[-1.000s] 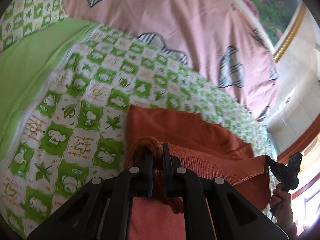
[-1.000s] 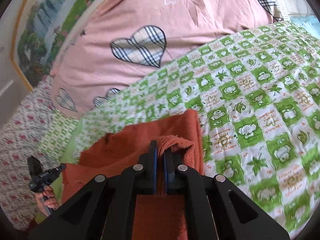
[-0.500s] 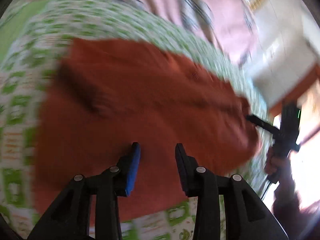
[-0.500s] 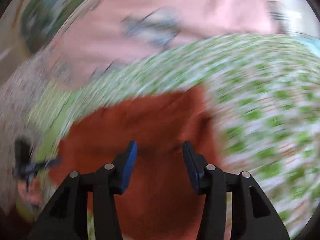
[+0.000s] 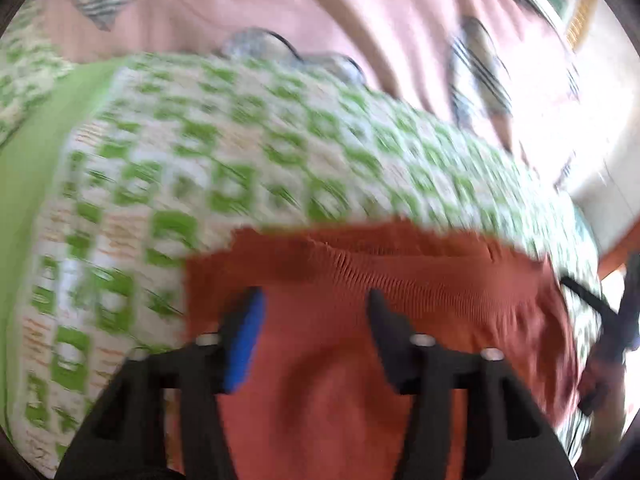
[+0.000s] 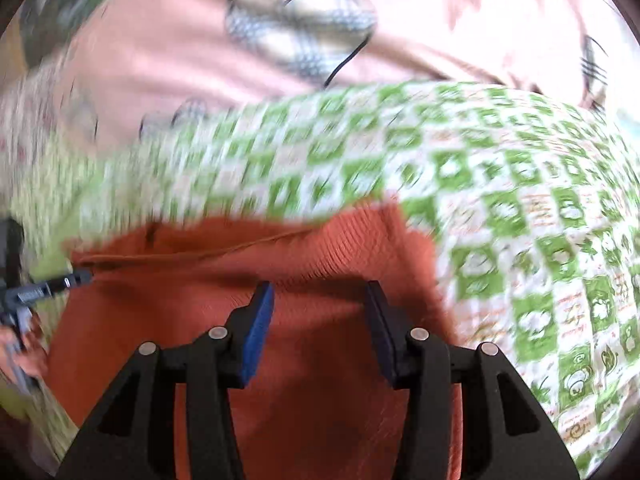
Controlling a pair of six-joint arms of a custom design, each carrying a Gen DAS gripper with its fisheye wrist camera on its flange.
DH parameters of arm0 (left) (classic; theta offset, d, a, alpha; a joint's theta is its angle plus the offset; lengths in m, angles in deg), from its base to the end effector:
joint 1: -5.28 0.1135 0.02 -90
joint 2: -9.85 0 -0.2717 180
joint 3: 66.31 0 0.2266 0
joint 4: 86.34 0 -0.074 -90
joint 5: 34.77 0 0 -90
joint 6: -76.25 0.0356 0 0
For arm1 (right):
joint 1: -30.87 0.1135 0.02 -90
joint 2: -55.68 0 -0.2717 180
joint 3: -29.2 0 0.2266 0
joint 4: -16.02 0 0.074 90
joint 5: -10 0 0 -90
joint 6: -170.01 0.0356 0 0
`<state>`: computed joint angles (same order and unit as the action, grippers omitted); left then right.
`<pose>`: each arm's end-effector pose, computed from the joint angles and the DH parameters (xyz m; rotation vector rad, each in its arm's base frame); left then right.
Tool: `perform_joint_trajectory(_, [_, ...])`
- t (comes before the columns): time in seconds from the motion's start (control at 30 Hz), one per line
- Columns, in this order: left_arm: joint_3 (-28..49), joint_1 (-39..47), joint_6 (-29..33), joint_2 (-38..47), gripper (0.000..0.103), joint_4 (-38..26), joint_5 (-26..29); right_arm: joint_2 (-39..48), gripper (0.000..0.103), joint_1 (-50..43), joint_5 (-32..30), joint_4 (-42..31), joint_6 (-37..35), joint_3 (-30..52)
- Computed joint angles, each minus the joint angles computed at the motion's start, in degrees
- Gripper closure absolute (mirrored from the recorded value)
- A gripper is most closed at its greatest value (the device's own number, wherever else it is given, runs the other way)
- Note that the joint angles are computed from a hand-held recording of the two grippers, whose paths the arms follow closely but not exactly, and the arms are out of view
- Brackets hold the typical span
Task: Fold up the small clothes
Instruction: 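Open both grippers and withdraw from the folded sweater, then grasp a corner of the folded sweater with the left gripper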
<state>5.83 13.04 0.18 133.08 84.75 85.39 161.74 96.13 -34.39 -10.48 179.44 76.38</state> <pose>0.3627 0.0314 0.0737 0.3129 2.4715 -0.5323 0.1153 0.1894 0.0820 0.7261 2.2273 -0.0375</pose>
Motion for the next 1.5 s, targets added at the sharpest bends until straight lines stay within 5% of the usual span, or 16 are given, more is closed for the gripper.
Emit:
perform_joint_trajectory(0.17, [-2.59, 4.82, 0.96, -1.59, 0.046, -1.15, 3.82, 2.17, 0.055, 6.37, 1.58, -3.31, 5.58, 3.13])
perform_joint_trajectory(0.57, [-29.94, 19.51, 17.83, -9.06, 0.046, 2.12, 16.07, 15.51, 0.053, 20.61, 2.14, -8.93, 21.72, 16.5])
perform_joint_trajectory(0.8, [-34.18, 30.47, 30.0, -4.85, 0.046, -4.3, 18.74, 21.54, 0.049, 26.92, 4.32, -16.61, 33.06, 25.85])
perform_joint_trajectory(1.0, [-34.13, 36.16, 35.0, -1.56, 0.043, -8.17, 18.29, 23.6, 0.048, 28.41, 4.44, -18.13, 34.72, 29.42])
perform_joint_trajectory(1.23, [-32.35, 37.05, 30.94, 2.75, 0.043, -5.75, 17.3, 24.34, 0.046, 28.64, 5.11, -17.05, 33.39, 30.96])
perform_joint_trajectory(1.5, [-31.41, 30.02, 8.28, 3.39, 0.043, 12.58, 18.75, 22.97, 0.045, 28.0, 5.65, -14.44, 32.47, 28.42])
